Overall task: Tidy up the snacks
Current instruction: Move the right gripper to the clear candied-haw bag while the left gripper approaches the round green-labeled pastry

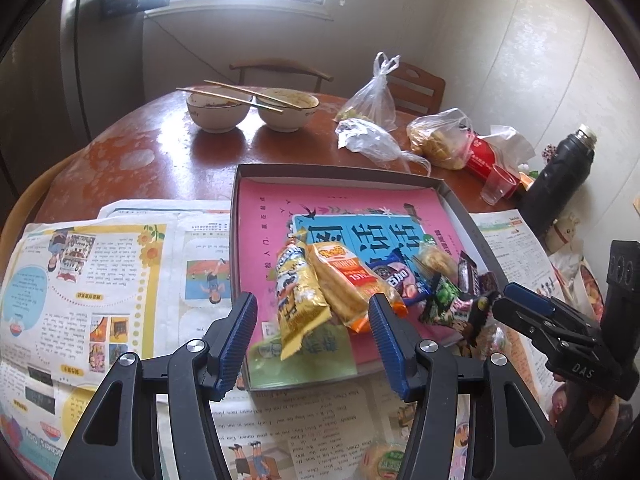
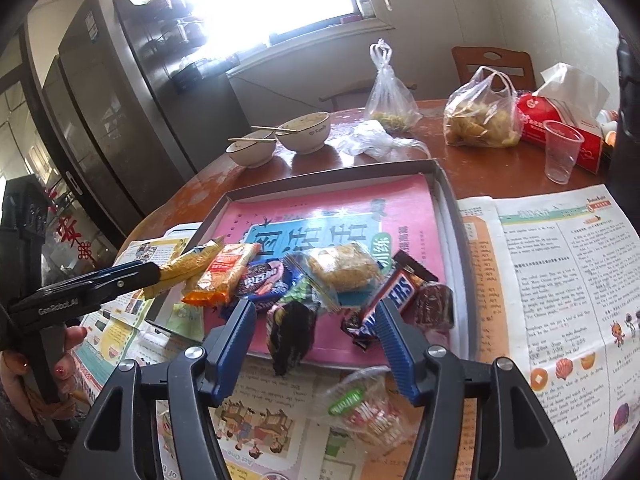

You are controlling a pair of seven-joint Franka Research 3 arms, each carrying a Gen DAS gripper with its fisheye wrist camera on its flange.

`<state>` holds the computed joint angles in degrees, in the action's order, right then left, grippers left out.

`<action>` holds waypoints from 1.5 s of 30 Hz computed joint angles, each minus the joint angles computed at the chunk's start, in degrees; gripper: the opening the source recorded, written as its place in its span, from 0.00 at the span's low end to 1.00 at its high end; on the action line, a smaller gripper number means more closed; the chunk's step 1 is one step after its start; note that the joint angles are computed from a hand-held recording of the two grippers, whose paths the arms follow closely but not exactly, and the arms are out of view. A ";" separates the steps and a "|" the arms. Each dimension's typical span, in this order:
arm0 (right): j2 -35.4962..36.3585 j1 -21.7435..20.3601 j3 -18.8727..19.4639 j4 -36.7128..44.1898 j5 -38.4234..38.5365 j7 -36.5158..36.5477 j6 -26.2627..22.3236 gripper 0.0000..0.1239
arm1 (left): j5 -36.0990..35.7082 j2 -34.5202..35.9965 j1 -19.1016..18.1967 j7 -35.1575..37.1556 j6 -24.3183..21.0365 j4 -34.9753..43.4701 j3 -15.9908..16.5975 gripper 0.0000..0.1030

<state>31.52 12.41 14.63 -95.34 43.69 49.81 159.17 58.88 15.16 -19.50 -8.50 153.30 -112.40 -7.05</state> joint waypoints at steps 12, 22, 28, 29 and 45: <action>-3.20 -0.86 -0.09 -5.83 1.70 -1.72 1.70 0.53 | 1.16 0.01 -1.39 -0.68 -0.17 -0.78 -0.69 0.64; -4.61 0.05 -0.96 -9.39 0.30 -1.77 3.19 0.53 | 0.90 0.54 -2.28 -0.35 0.61 -1.47 -1.05 0.65; -5.03 -0.12 -0.58 -10.77 0.44 -2.92 4.19 0.55 | 0.50 0.78 -2.79 -0.68 1.02 -2.19 -1.22 0.65; -5.05 0.09 -0.74 -11.01 0.15 -2.82 4.61 0.55 | 0.40 0.90 -2.88 -0.69 1.23 -2.30 -1.25 0.65; -4.43 -0.17 0.04 -11.80 -0.74 -3.84 7.25 0.56 | -4.35 4.19 -5.09 5.30 2.12 -1.73 -1.73 0.65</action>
